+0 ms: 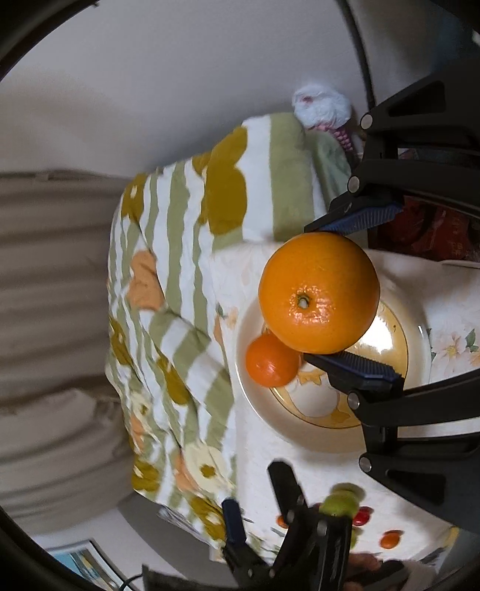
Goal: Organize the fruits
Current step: 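Lower the held orange into the bowl and open the right gripper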
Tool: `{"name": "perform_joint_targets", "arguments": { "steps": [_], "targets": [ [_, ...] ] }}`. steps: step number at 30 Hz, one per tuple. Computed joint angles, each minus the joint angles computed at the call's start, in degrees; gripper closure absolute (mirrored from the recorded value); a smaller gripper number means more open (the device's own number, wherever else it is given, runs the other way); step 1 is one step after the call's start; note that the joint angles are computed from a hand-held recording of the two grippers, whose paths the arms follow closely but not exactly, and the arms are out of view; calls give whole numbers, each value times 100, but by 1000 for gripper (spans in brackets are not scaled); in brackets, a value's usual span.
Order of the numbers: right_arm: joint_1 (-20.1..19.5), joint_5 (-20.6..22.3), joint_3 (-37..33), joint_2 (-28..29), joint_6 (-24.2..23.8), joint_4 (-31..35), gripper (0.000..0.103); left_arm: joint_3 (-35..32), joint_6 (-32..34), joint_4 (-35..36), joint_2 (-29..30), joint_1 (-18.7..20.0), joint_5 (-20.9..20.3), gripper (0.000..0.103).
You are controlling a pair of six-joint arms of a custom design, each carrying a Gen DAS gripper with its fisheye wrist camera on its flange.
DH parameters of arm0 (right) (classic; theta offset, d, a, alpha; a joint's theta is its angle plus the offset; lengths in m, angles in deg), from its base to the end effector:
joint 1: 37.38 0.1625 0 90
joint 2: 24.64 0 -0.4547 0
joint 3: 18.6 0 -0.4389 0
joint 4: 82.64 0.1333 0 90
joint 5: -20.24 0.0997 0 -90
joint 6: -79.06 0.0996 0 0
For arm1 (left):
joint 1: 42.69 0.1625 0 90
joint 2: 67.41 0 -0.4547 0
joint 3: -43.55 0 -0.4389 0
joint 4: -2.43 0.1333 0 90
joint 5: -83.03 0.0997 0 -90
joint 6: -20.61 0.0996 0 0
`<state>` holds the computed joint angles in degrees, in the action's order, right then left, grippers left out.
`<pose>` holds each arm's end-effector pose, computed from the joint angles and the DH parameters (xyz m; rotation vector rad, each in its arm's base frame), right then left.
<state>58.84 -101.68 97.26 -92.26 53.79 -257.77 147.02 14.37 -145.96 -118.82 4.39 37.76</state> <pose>0.1447 -0.5837 0.2478 0.4331 -2.3839 0.6792 -0.3007 -0.6221 0.1124 0.7097 2.3162 -0.5363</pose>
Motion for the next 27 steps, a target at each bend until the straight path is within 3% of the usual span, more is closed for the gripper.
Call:
{"name": "perform_joint_targets", "arguments": {
  "steps": [5,11,24,26,27],
  "targets": [
    [-52,-20,-99,311,-542,-120,48,374,-698,234,-391,-58,231,0],
    [-168,127,-218,540,-681,-89,48,659,-1313,532,-650,-78,468,0],
    [-270,154,-266,805,-1077,-414,47,860,-1756,604,-698,-96,478,0],
    [-273,338,-204,751,-1113,-565,20,836,-1760,623,-685,-96,490,0],
    [-275,428,-191,712,-1106,-546,2,847,-1771,633,-691,-105,500,0]
  ]
}}
